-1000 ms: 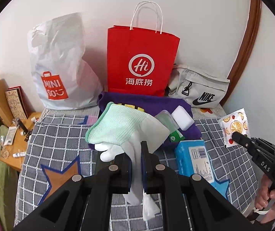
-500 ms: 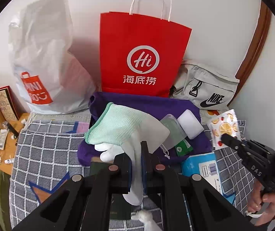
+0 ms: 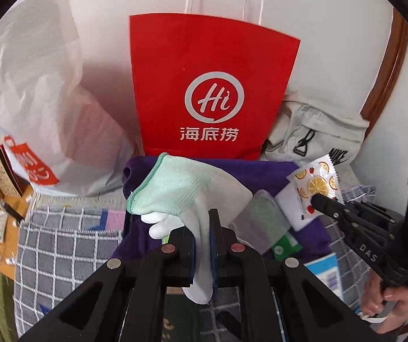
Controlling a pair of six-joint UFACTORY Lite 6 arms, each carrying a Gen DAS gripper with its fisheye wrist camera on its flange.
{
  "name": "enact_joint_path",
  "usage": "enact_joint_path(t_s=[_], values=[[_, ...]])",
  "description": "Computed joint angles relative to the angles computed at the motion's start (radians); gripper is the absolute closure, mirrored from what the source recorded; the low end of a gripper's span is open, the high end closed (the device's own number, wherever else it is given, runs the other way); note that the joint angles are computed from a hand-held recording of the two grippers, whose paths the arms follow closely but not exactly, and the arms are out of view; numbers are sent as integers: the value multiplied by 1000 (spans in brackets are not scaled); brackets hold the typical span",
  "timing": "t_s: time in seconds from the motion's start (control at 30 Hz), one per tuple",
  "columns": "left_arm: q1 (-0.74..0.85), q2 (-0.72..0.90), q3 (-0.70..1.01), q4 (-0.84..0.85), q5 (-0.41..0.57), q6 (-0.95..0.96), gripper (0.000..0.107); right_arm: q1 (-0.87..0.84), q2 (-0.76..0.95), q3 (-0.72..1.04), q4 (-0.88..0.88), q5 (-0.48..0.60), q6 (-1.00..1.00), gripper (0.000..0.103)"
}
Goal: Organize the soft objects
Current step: 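Carry the glove with the left tool and sachet with the right tool onto the purple towel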
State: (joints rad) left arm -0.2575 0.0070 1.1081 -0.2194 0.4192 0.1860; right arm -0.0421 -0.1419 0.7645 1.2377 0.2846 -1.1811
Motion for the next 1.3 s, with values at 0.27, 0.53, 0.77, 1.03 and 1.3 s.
enact_joint_path(t_s=[0.27, 0.53, 0.77, 1.03, 1.3], values=[[16, 132, 68, -160, -41, 148, 98, -21, 135, 35, 107, 15, -146, 98], [4, 269, 118, -289, -91, 298, 98, -58, 288, 107, 105, 120, -182, 98], [-5, 330, 147, -243, -79, 254, 98, -58, 433, 187, -3, 116, -70, 98], [-17, 365, 166, -227, -70, 244, 98, -22, 389, 164, -38, 31, -43, 94], [-9, 384, 182, -238, -53, 246, 90, 27, 296, 106, -74, -109, -37, 66]])
